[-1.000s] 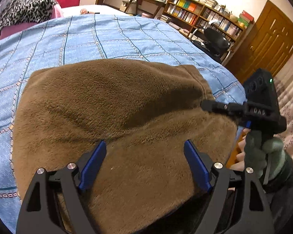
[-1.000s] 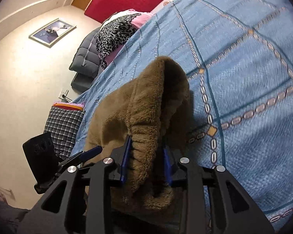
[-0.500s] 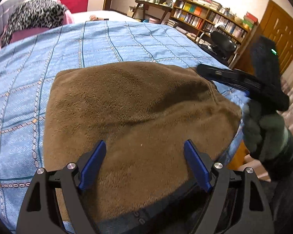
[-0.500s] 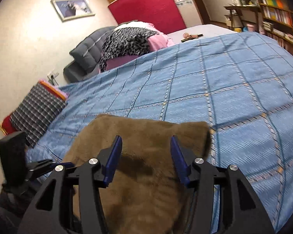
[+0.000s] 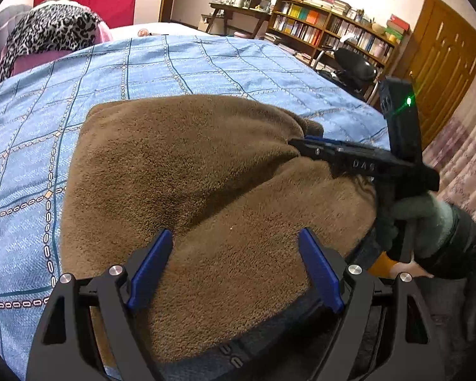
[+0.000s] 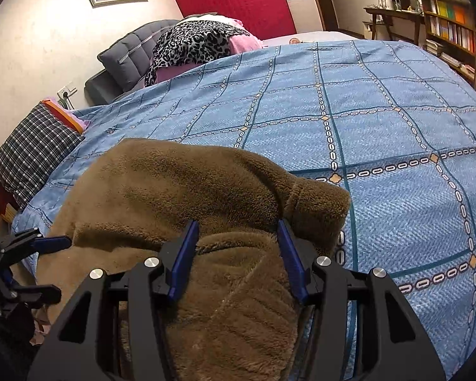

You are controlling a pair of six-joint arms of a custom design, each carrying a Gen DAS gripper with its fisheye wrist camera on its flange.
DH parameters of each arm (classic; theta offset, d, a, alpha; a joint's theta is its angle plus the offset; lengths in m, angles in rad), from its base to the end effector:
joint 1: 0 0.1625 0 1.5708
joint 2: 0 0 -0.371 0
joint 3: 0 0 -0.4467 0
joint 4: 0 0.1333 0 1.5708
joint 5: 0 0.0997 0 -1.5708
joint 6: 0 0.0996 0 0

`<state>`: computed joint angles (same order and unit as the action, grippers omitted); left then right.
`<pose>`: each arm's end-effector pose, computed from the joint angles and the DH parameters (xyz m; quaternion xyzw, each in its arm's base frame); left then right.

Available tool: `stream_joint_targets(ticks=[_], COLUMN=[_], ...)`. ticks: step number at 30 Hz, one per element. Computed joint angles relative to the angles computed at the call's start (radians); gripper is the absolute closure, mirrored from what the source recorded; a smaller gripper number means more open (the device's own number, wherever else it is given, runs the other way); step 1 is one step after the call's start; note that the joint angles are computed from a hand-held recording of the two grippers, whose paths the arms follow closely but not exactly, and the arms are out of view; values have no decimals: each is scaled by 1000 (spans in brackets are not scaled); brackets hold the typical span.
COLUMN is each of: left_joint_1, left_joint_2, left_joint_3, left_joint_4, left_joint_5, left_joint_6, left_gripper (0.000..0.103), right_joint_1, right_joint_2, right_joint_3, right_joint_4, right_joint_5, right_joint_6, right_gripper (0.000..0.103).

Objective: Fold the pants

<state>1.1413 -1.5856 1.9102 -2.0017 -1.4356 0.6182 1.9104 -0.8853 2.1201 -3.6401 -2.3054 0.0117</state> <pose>-0.0863 -0.5407 0.3034 0.4953 0.8645 -0.0464 0.0721 0.2306 -0.4529 0.0522 -0.0043 -0.8655 0.4298 0.2571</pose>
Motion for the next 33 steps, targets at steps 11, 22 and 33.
stream_joint_targets(ticks=[11,22,33], left_joint_1=[6,27,46], left_joint_2=[-6,-19,52], left_joint_3=[-33,10,-141], left_joint_4=[18,-25,-5], left_joint_5=[45,52,-9], left_joint_6=[-15,17,-126], left_gripper=[21,20,9], right_joint_1=[108,75,51], right_joint_2=[-19,56,-142], right_joint_3=[50,52,184], right_joint_4=[-41,-119,-124], right_joint_5=[-43,-45,30], right_joint_6=[-100,-122,138], right_gripper=[50,49,28])
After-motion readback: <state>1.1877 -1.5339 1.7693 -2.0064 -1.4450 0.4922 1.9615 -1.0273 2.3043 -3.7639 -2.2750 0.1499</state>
